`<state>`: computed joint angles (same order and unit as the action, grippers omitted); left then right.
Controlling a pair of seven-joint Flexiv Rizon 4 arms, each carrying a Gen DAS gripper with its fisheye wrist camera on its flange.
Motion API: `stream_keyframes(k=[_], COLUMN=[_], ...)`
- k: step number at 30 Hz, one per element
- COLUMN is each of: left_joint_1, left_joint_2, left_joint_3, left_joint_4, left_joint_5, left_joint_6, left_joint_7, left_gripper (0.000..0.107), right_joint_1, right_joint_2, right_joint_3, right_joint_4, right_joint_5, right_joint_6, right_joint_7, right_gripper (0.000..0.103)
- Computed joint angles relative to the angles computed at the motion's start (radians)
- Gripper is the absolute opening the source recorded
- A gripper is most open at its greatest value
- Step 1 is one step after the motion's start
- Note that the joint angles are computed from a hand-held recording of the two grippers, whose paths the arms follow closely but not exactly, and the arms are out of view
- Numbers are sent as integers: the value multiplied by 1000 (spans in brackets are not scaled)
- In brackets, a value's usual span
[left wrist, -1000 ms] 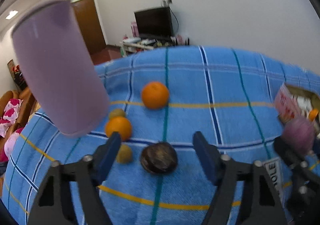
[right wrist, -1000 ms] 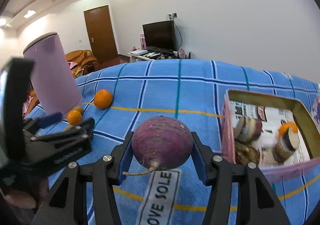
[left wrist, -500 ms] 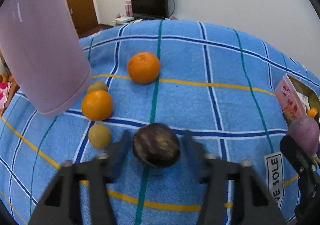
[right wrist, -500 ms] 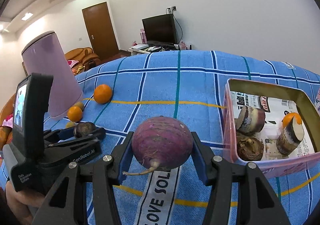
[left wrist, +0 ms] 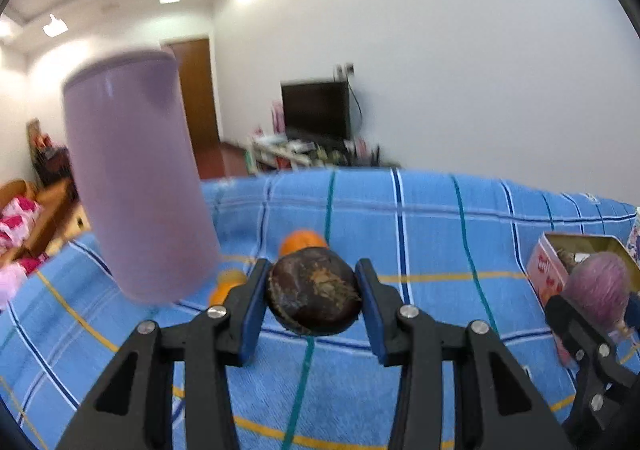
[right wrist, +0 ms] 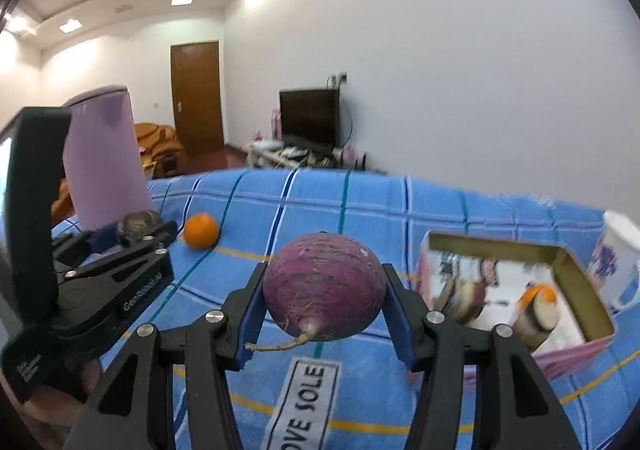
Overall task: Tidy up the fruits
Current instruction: 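Close the left gripper on the dark round fruit, then carry the turnip and dark fruit with both grippers toward the pink tin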
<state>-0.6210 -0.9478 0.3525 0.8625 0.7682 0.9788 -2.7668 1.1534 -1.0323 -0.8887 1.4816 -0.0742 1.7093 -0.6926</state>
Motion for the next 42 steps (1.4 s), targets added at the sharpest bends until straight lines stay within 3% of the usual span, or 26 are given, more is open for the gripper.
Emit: stream_keyframes(k=[4, 42], left_joint_1=[-18, -47], left_joint_2=[2, 43], left_joint_3=[26, 11], left_joint_4=[-2, 49], left_joint_5=[36, 118], left_joint_6=[12, -25], left_joint_7=[-53, -148], left_gripper=[45, 45], right_joint_1=[23, -12], right_joint_2=[-27, 4], right_joint_3=[-48, 12], right_joint_4=[4, -4], right_joint_5=[21, -6], right_joint_6=[2, 1], right_joint_7=[12, -20], right_gripper=[56, 56])
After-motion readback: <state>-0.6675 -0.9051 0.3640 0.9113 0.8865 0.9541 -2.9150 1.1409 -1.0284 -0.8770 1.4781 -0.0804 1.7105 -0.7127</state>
